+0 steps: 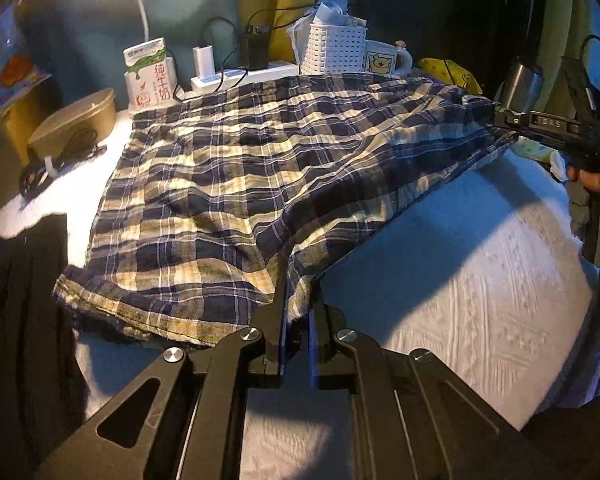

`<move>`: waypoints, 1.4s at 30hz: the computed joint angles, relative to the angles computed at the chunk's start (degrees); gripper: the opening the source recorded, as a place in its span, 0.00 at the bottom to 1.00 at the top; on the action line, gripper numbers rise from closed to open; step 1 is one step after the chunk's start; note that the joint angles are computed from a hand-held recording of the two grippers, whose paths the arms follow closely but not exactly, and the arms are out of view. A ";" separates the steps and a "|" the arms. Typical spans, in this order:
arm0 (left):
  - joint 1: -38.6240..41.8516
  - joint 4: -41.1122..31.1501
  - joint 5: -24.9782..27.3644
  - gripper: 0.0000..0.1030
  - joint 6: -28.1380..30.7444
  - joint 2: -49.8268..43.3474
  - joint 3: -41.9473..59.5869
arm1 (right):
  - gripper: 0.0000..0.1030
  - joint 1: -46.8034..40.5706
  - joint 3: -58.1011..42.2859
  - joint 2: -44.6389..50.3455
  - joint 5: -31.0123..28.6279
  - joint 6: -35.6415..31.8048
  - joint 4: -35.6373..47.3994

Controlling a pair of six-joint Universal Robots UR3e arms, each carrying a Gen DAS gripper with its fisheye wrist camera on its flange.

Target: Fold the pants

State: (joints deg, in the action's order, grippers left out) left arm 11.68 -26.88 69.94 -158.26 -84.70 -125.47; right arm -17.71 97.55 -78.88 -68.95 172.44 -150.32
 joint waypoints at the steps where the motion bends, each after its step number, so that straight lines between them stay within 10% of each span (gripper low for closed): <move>1: 0.42 -0.19 -0.30 0.06 -0.09 0.22 -0.49 | 0.28 -0.21 1.35 -1.70 0.00 -0.54 0.55; 18: 15.53 -17.59 -8.24 0.32 9.51 14.67 -1.52 | 0.39 -1.45 20.57 -15.93 -8.67 -0.87 -2.40; 21: 18.58 -13.64 -7.98 0.35 7.79 12.47 -0.67 | 0.53 -3.83 22.70 -19.38 -6.96 -0.10 -1.15; 30: 17.40 -6.11 -3.76 0.56 5.53 -2.76 5.84 | 0.54 -0.82 22.48 -23.30 -4.84 0.95 -3.94; 36: 16.29 -3.15 -2.53 0.56 7.93 -5.42 5.39 | 0.53 9.42 12.56 -10.67 -7.20 -0.62 -4.59; 39: 16.60 0.54 -1.93 0.15 8.59 -4.98 2.59 | 0.53 14.99 7.90 -3.18 -11.86 -2.24 -4.38; 42: 19.33 1.11 -3.71 0.06 8.11 -4.28 0.91 | 0.54 17.96 3.08 2.42 -13.55 -1.43 0.45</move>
State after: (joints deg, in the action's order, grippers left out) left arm 31.01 -25.77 66.23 -150.15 -88.98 -124.56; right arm 0.25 100.63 -76.47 -82.50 171.01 -149.87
